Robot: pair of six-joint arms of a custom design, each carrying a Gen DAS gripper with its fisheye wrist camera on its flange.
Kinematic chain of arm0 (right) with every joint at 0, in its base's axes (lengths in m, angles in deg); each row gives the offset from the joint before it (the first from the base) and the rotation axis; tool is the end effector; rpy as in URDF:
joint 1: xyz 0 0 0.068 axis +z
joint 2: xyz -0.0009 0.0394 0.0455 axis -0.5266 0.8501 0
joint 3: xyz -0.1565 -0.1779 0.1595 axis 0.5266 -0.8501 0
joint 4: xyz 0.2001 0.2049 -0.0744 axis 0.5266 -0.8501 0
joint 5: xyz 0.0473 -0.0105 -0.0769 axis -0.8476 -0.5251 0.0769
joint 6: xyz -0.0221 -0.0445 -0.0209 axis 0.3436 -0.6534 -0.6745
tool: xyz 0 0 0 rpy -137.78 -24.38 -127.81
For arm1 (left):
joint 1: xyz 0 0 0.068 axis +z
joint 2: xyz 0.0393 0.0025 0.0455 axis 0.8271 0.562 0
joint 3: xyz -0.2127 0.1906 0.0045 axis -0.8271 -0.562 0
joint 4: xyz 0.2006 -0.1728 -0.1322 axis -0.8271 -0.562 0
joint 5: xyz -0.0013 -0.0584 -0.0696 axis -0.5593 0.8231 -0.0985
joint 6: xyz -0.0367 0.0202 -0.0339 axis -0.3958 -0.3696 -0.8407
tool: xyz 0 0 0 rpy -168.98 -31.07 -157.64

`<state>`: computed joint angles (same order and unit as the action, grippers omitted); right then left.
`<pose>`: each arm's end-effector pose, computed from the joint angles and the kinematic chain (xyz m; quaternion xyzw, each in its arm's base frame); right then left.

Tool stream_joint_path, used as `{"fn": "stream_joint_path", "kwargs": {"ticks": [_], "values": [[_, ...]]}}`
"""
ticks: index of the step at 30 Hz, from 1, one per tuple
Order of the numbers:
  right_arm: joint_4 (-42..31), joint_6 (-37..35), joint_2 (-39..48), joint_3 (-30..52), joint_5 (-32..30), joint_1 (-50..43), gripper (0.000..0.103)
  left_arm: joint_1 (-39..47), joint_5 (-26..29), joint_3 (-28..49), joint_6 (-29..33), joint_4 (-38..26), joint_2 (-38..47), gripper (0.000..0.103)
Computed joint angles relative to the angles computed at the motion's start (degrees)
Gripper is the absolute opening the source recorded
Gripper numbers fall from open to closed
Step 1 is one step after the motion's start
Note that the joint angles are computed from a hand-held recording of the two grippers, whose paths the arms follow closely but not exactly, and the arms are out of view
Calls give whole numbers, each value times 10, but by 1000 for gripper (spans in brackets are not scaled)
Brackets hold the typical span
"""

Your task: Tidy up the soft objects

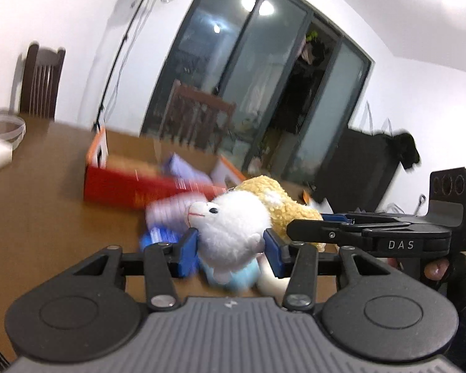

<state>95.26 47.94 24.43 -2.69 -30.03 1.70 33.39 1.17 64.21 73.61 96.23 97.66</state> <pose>0.1642 0.0960 0.1118 -0.0198 0.8431 0.1198 0.5239 0.2682 -0.1318 0.0983 0.2517 0.7680 -0.3764 0.4530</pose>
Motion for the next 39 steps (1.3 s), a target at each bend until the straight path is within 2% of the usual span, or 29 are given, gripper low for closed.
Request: {"fn": "stream_joint_path", "kwargs": {"ticks": [3,6,9,17,19,21,23,25,27,32,39], "values": [[-30,-78,67,105,-120,-127,45,-1,-22,108,-23,-46,41,47],[-81,-136,185,252,-210,-218,45,0,-40,240,-45,-113,112,46],[-126,-178,311,394,-254,-264,45,-1,-68,373,-50,-193,190,44],[-298,-184,659,817,-324,-316,46,-12,-178,736,12,-449,400,41],[-355,-178,734,926,-344,-324,46,-17,-197,799,38,-498,435,40],[-403,-168,805,1029,-355,-332,48,-21,-208,811,75,-506,448,35],[-422,-156,852,1092,-348,-334,48,-27,-209,830,104,-529,461,35],[-426,-141,885,1127,-340,-335,49,-27,-207,835,110,-523,470,36],[-386,-135,893,1116,-337,-332,54,-31,-222,830,124,-511,470,36],[-354,-164,887,1093,-263,-306,59,-30,-197,779,131,-503,435,39],[-282,-169,727,911,-230,-301,63,-19,-198,656,133,-451,324,43]]}}
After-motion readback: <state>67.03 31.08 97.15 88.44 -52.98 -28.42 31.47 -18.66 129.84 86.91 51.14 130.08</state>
